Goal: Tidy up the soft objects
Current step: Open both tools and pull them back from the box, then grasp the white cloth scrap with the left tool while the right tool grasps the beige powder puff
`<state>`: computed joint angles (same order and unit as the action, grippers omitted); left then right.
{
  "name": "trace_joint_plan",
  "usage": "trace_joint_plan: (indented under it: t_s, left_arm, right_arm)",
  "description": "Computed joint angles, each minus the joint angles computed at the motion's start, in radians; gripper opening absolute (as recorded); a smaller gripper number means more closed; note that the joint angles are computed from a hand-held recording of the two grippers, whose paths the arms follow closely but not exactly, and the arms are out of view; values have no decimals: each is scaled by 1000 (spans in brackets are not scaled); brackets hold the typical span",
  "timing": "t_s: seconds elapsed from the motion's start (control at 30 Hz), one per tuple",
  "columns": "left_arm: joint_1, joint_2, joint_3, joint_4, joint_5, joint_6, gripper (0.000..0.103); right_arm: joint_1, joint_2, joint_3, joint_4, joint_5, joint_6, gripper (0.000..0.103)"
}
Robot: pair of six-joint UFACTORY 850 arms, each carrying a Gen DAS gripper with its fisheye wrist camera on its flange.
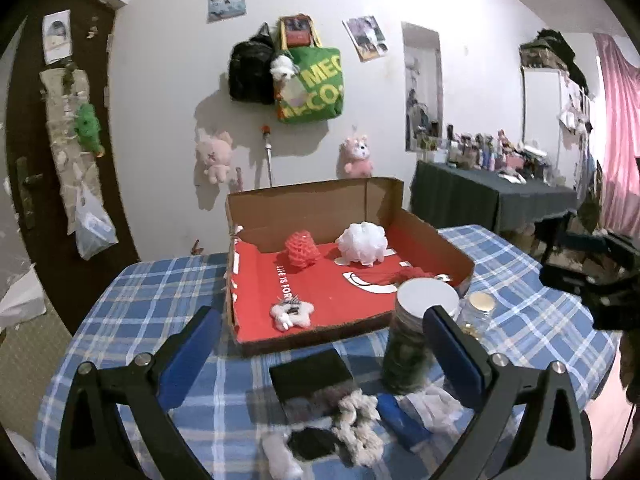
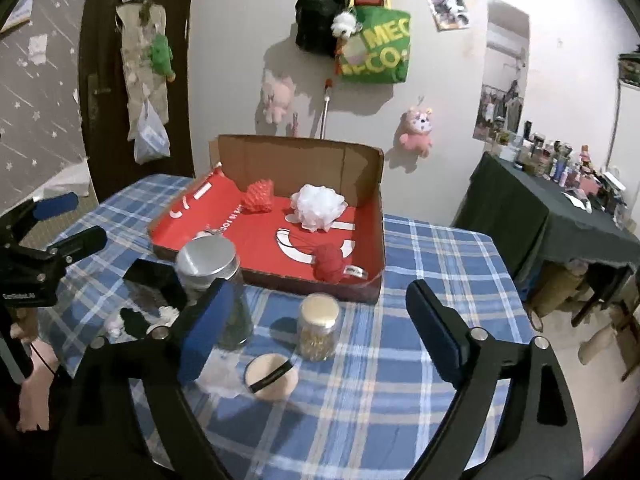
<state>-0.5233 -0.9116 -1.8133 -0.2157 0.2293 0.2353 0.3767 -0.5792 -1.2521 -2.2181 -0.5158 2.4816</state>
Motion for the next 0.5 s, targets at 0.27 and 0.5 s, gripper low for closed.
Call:
trace_joint_plan:
  t_s: [0.27,0.5]
  left_arm:
    - [-28,86,202,-19,182,-46,103]
    - [-46,78,244,-102,227,2,103]
  right_arm:
    - [73,6,112,-12,-190,113,90]
    - [95,-42,133,-23,-250,219,90]
